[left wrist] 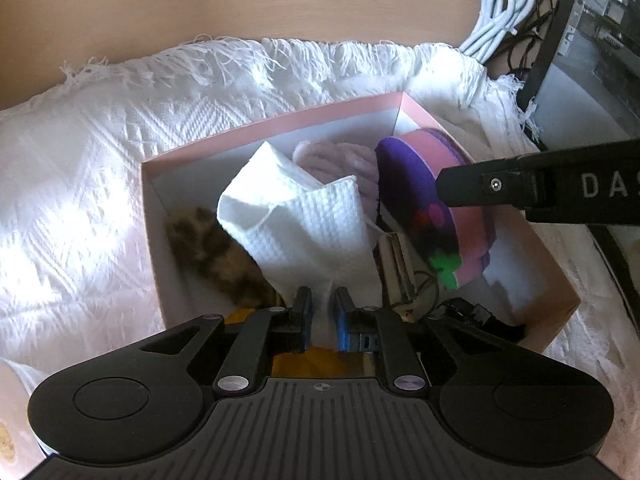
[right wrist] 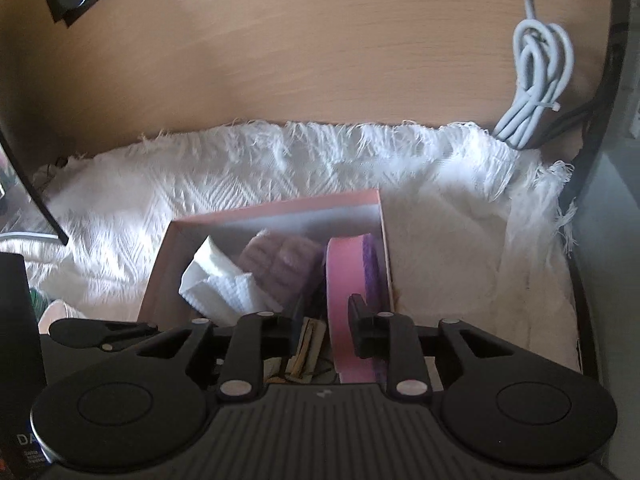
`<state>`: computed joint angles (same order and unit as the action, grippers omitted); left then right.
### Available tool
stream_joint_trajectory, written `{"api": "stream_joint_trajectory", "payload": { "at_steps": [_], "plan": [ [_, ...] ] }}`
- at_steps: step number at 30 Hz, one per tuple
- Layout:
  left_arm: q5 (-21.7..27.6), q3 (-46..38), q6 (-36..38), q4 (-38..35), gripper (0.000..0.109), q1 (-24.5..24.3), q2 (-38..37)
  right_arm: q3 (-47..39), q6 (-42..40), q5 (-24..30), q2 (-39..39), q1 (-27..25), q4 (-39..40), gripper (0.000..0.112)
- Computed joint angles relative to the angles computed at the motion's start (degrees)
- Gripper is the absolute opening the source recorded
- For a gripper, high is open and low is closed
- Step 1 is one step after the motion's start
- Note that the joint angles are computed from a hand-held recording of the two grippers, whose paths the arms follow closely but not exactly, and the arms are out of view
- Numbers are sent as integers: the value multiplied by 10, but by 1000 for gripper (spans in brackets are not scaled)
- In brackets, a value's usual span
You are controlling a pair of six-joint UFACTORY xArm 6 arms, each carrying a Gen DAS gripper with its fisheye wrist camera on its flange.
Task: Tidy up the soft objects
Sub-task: 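Lower the keychain and hair clip into the pink box and open both grippers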
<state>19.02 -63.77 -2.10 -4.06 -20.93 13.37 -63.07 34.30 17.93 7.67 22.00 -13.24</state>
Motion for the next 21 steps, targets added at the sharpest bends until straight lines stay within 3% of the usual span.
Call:
{"api": "stream_joint_trajectory", "payload": {
  "at_steps": [7,10,12,17,21],
  "plan": [
    [-17,33,69,-54,17,-9,-43,16,40,11,-20,2,-26,24],
    [-13,48,61,-42,18,-9,-65,28,77,19,-38,3,-47,25],
    [-21,64,47,-32,18,-9,-84,40,102,20,-53,3,-66,33],
    [-136,135,107,-111,18,-19,-133,64,173,31,-93,7,-124,36],
    [-194,173,211,-241,18,-36,-169,73,219,42,-115,18,-171,37]
  ]
}}
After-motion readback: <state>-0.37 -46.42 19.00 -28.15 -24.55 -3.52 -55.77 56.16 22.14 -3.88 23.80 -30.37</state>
